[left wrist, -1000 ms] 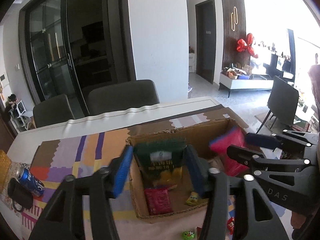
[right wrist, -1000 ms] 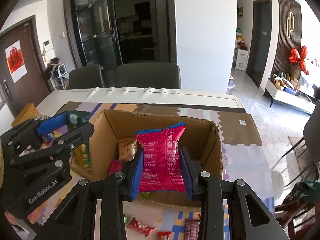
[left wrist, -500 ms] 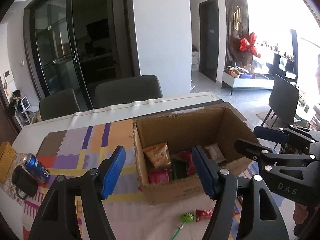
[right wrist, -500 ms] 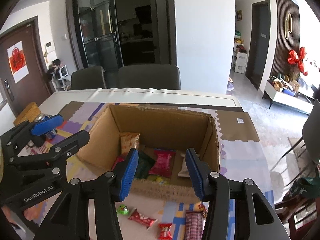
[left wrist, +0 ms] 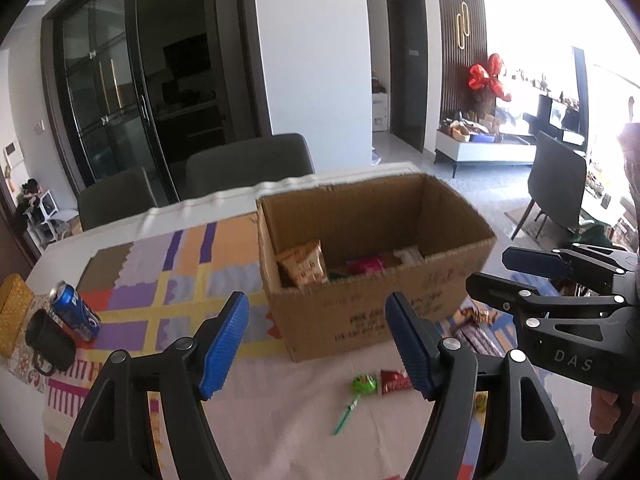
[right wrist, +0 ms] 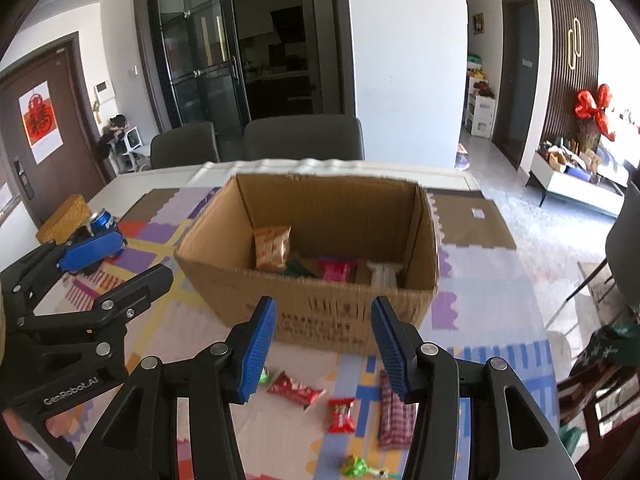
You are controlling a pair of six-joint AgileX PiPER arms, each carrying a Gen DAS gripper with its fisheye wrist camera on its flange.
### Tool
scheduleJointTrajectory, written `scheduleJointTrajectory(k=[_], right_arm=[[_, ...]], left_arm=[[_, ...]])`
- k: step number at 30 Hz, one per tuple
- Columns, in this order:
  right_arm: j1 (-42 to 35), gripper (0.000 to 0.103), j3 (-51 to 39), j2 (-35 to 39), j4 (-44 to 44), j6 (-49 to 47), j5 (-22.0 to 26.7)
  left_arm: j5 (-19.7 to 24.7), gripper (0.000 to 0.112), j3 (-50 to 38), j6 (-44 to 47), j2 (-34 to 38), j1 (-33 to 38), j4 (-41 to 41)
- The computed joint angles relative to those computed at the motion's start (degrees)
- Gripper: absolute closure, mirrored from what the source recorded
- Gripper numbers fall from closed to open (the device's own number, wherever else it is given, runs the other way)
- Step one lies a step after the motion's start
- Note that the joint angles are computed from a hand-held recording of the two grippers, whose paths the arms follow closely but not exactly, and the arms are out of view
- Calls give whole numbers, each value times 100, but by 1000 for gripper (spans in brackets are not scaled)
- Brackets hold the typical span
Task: Organize snacks
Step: 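Withdraw both tools from the box toward the remaining snacks, then grasp the green lollipop with the left tool while the right tool grasps the red candy packet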
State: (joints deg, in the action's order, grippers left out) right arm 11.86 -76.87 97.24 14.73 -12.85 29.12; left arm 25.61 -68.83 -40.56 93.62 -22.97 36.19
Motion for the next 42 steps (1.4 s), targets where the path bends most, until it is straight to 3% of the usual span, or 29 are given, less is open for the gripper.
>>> scheduleJointTrajectory(k=[25,42], right_arm=[[-79,53,1267,253,533,-250,-121],[-63,53,1090,894,-39,321,-40]], left_arm=[[-539,42,1076,569,337,119,-1001],[-469,43,416,1856,1430,274,-2054]])
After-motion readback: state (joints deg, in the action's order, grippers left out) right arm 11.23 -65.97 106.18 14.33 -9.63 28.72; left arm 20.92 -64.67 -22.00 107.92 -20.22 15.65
